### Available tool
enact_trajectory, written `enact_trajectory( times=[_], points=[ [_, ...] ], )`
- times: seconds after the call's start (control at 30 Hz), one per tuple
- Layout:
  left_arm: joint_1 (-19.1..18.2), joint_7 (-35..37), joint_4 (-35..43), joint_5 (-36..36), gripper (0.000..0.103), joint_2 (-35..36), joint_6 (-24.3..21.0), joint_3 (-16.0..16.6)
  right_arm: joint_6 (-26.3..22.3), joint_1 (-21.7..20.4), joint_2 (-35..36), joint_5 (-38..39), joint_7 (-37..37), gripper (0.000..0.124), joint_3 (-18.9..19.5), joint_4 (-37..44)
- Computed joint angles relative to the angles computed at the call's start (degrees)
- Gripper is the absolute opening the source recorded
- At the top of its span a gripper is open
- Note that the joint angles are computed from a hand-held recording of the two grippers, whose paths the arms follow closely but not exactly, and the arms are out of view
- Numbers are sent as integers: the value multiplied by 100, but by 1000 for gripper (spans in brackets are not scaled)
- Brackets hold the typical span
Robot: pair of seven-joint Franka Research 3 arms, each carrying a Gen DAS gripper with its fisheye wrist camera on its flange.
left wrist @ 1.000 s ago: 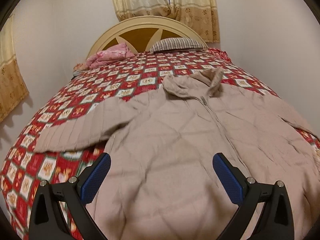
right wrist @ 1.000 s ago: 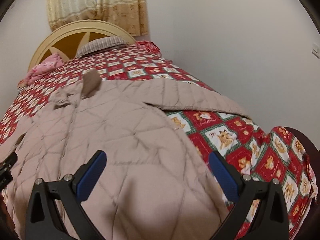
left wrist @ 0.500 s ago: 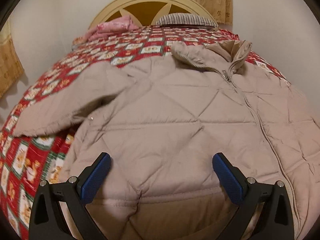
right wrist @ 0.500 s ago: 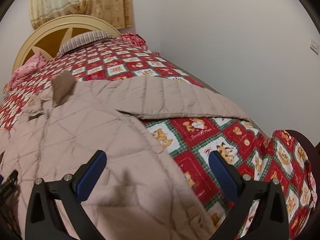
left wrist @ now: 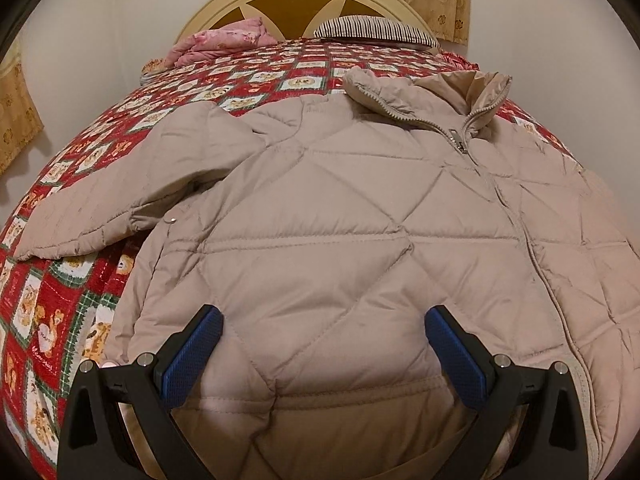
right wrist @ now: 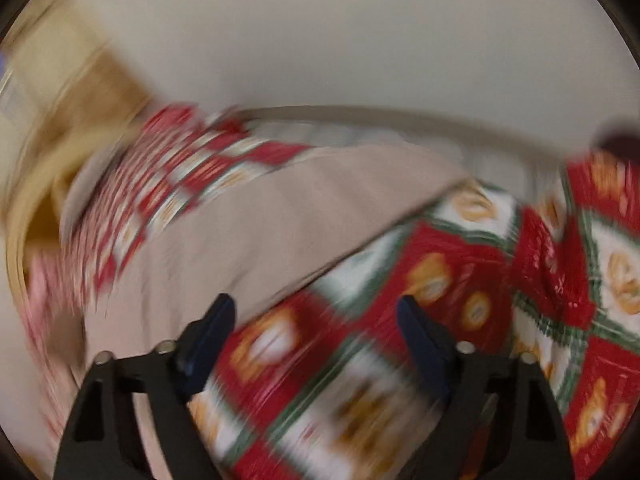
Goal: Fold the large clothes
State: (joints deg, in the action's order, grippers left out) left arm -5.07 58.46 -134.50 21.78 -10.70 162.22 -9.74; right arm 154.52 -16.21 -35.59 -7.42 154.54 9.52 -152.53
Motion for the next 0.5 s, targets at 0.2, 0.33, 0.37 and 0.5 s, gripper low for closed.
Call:
enact_trajectory(
  times=[0.2, 0.33, 0.37, 0.5],
  points=[
    [-8, 24, 21, -22, 102, 32, -21, 8, 714, -262, 484, 635, -242, 78, -614, -90],
    [-2, 2, 47, 10, 102, 55, -50, -6, 747, -516, 832, 702, -193, 64, -567, 81],
    [-3, -1, 52, 13, 102, 62, -51, -6, 530, -717, 877, 484, -105, 47, -417, 188],
    [-7, -12, 53, 21, 102, 65, -48, -3, -70, -793, 874, -306, -47, 15, -345, 444]
  ],
)
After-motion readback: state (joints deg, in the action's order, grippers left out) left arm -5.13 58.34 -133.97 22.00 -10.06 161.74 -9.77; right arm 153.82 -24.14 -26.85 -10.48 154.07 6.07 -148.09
